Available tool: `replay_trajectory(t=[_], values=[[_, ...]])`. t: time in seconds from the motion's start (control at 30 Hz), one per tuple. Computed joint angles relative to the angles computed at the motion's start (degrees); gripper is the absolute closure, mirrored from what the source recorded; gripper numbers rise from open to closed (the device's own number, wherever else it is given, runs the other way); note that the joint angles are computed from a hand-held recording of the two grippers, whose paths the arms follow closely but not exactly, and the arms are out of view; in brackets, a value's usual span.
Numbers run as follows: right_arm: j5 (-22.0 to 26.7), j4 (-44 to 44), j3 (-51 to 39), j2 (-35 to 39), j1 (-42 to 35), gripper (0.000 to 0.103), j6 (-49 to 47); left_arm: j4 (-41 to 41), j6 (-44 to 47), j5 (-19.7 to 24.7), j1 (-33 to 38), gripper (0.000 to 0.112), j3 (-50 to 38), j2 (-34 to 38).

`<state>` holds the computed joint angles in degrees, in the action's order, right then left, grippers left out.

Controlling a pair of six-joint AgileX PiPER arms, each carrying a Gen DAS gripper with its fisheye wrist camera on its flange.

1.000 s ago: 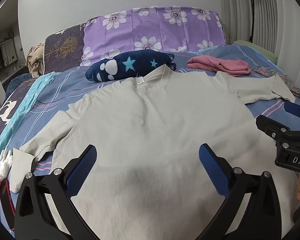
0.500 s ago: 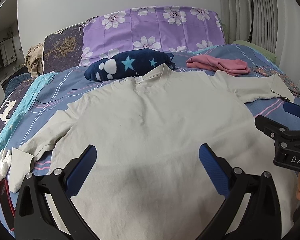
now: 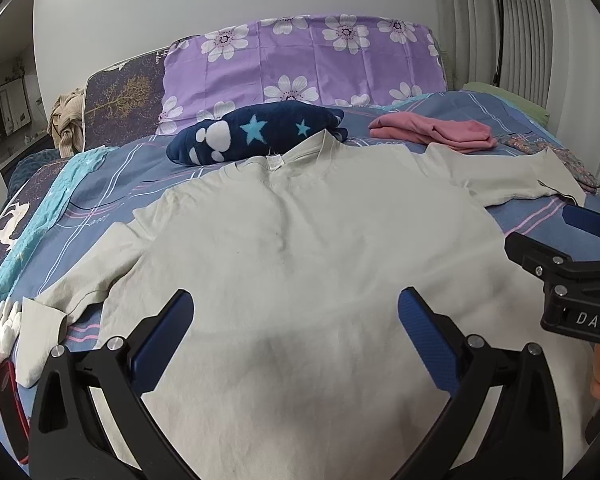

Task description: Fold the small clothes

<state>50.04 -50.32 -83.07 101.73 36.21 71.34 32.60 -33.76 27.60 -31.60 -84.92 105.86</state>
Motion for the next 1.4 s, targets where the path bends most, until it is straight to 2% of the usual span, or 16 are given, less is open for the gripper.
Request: replay_trajectory(t=[0.17, 0.37, 0.73, 0.9, 1.03, 1.1, 1.2, 1.27, 1.4], values=[[-0.08, -0.08, 0.25, -0.10, 0.02, 0.002, 0.10, -0.50, 0.26, -0.39, 0.10, 0.011, 0.33, -0.12], [-0.11, -0.09, 0.35, -0.13, 0.01, 0.002, 0.07, -7.93, 5.51, -2.18, 2.20, 0.011, 0.54, -0.01], [0.55, 0.58, -0.62, 0.47, 0.10, 0.002, -1.24, -6.16, 5.99, -1.45, 2.20, 0.011, 1.09, -0.50], [0.96, 1.43, -1.67, 1.08, -0.11, 0.002, -2.33, -9.53, 9.10, -1.28, 3.09, 0.011, 0.67, -0.67], [1.32, 2.27, -2.44, 1.44, -0.22, 0.002, -3.20, -4.69, 5.57, -0.38, 3.08, 0.011, 0.46, -0.17], [1.54, 2.46, -2.82, 1.63, -0.19, 0.002, -3.54, -8.87, 9.36, -1.42, 4.61, 0.011, 1.06, -0.51], [1.60, 2.50, -2.62, 1.51, -0.19, 0.002, -3.59, -10.04, 9.65, -1.42, 7.08, 0.020, 1.43, -0.73], [1.58, 2.69, -2.88, 1.74, -0.23, 0.002, -3.58, -10.91, 10.23, -1.23, 9.28, 0.035, 1.67, -0.81], [1.47, 3.90, -3.99, 2.71, -0.54, 0.002, -4.73, -12.28, 10.34, 0.22, 15.63, 0.050, 1.76, -0.45]])
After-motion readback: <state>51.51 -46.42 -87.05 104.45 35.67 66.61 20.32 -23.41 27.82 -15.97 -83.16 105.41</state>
